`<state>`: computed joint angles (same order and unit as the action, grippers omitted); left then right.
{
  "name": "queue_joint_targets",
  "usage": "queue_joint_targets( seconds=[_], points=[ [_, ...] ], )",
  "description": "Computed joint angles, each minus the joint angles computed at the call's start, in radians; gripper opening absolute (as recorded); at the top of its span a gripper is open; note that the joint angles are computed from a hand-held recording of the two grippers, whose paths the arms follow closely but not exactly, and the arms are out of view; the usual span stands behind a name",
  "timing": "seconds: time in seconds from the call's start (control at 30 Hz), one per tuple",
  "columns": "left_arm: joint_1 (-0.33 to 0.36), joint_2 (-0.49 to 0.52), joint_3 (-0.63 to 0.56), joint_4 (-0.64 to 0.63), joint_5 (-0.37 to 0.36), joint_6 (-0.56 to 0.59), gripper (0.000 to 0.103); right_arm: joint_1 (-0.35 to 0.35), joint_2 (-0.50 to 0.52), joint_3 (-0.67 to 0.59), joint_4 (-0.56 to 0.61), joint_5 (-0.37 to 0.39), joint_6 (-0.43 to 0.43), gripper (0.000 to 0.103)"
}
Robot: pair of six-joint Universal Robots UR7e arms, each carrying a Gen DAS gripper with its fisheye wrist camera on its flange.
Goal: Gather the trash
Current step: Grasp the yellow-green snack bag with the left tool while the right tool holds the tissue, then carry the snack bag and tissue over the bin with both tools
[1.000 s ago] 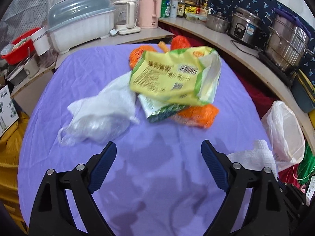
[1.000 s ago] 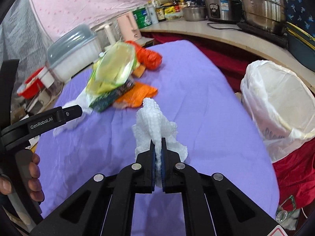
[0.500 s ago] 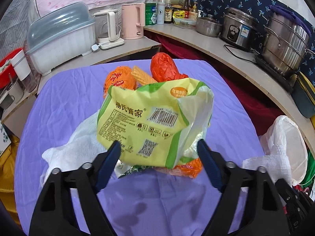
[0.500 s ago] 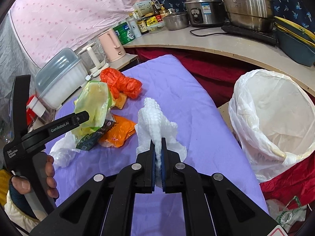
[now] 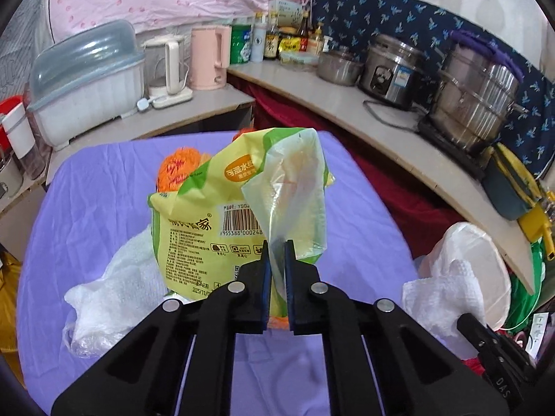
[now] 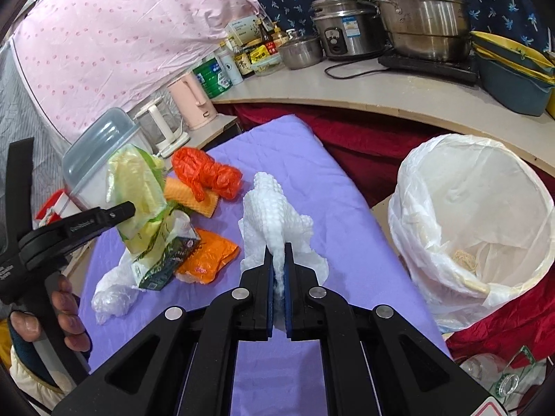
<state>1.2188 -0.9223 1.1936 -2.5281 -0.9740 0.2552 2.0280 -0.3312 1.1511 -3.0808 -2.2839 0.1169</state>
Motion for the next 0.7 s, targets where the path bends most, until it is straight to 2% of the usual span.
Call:
queue_joint_targets(
  seconds=[0.27, 0.7],
  points=[
    [-0.055, -0.054, 0.037, -0.009, -0.083, -0.007, 0.007, 0.008, -0.057, 0.072, -0.110, -0.023, -0.024, 0.005],
    [-0.152, -0.054, 0.112, 0.038, -0.172, -0.026, 0.007, -0.009, -0.190, 0.251, -0.360, -0.142, -0.061, 0.005]
  ],
)
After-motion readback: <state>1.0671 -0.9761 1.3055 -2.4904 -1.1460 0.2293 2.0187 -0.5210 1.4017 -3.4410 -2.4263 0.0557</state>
